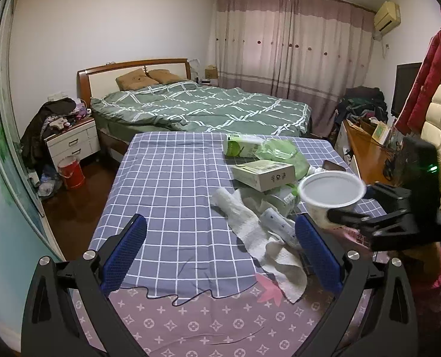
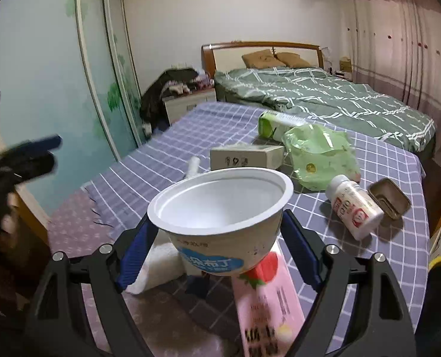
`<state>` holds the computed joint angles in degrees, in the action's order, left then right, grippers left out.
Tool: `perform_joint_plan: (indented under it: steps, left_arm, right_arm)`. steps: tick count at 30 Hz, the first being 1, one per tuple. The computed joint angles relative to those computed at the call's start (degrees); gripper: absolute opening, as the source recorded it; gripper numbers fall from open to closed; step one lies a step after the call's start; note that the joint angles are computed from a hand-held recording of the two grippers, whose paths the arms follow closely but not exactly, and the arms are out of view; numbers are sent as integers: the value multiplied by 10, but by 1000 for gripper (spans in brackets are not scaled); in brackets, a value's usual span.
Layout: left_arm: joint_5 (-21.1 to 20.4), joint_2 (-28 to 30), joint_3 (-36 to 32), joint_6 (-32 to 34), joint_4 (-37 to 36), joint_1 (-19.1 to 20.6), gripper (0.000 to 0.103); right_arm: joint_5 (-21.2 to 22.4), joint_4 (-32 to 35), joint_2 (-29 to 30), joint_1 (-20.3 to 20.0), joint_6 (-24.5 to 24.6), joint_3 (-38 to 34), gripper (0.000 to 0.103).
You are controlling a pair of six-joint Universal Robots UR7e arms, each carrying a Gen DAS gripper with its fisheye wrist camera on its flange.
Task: Collect trash
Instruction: 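Carry the yogurt cup with the right gripper into the bin and release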
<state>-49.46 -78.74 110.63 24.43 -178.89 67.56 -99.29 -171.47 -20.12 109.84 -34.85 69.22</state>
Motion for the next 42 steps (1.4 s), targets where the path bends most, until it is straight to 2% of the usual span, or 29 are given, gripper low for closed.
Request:
perform_joint_plan:
  steps: [4, 7, 9, 17, 22, 27, 29, 35, 39, 42]
  left_arm:
    - [-5, 4, -1, -1, 6, 1, 98]
    - [-8, 8, -1, -1, 10, 0, 98]
    - [-12, 13, -3, -2, 14, 0, 98]
    - [-20, 34, -10, -7, 35, -5, 98]
    - [-25, 54, -22, -10, 52, -9, 98]
    - [-24, 78, -42, -17, 77, -12, 98]
    - [-25, 84, -49, -20, 85, -11, 98]
    - [-27, 111, -79, -35, 108, -8, 98]
    - [-77, 116, -84, -50, 147, -4, 98]
    - [-82, 128, -80, -29, 153, -10, 98]
  right_arm:
    - [10, -56, -42, -10, 23, 61, 79]
    - [-2, -114, -75, -23, 48, 106, 79]
    - [-19, -154, -93, -34, 62, 131, 79]
    - [-149, -269, -140, -94, 131, 185, 79]
    - [-212, -268, -140, -131, 167, 173, 79]
    - [-258, -277, -122, -147, 166, 152, 80]
    - [-268, -281, -114, -149, 162, 143, 85]
    - [-278, -294, -108, -147, 147, 136, 87]
    - [-272, -295, -114, -146, 149, 145, 87]
    - [-270, -287, -114, -146, 150, 143, 87]
